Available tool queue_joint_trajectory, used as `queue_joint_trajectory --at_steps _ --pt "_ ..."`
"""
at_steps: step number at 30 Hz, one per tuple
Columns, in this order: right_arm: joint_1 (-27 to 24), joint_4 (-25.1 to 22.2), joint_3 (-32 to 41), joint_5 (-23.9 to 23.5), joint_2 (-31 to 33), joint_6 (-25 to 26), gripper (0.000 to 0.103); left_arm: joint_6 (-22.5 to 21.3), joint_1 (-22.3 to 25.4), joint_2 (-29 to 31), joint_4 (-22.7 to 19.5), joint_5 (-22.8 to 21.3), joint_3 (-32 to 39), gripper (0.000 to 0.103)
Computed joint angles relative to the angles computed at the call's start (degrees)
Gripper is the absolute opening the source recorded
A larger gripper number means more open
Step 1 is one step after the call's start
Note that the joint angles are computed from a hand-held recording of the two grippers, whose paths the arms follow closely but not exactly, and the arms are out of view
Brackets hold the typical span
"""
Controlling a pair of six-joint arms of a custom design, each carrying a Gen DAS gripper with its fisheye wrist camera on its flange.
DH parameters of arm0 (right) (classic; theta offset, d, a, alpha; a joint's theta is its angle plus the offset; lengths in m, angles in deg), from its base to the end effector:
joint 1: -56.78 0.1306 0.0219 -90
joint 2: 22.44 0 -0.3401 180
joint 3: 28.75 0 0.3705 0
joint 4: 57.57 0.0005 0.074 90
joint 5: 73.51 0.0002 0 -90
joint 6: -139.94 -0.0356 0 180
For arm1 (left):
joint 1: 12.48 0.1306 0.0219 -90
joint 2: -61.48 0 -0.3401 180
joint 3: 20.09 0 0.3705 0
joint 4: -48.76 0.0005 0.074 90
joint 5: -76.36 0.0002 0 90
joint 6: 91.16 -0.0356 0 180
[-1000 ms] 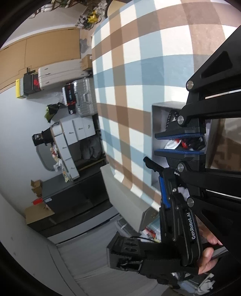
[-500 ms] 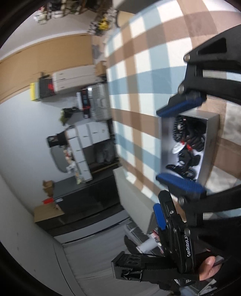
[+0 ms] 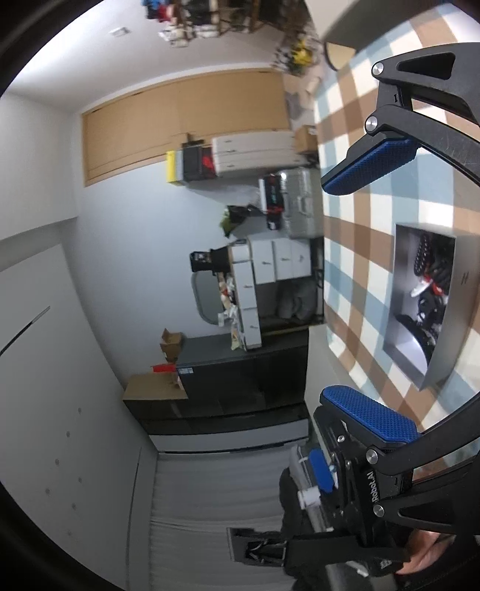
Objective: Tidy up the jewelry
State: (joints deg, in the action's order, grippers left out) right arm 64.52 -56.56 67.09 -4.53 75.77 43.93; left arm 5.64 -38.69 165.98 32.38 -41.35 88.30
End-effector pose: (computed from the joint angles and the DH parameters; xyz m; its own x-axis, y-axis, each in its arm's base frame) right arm 0.5412 0.0859 0.4491 -0.0738 0.0886 -0.9933 -0.4759 0.8722 0.1131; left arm 0.5272 -0.2416 0.4620 -0.1907 -0.0229 -0.9814 -0.0392 0.9991 -0.0157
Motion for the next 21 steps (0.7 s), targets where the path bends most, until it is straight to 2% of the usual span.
queue_joint_trajectory --at_steps 3,5,8,12,17,21 --pt "0.2 4.2 -2.9 1.6 -0.7 0.5 0.103 -1.4 0.3 -0.4 5.1 -1.7 -3.2 0.102" --pt "0.4 7.1 -4.7 2.8 -0.6 1.9 0.103 -1.2 0.3 0.0 5.7 -2.9 -3.6 0.102" --pt "0.7 5.9 -5.4 4.5 -0.3 3.9 0.103 -0.9 0.5 0.3 6.5 -4.2 -4.6 0.102" --pt "0.6 5.3 -5.9 6.2 -0.1 4.4 0.103 -1.0 0.1 0.2 6.0 -4.8 -5.4 0.102" --pt "0.7 3.6 -4.8 7.4 0.6 4.6 0.103 0.9 0.0 0.3 3.9 -5.0 -5.8 0.102" --pt "0.5 2.0 -4.2 7.6 1.0 3.9 0.103 2.3 0.2 0.4 0.9 -3.5 -5.1 0.102"
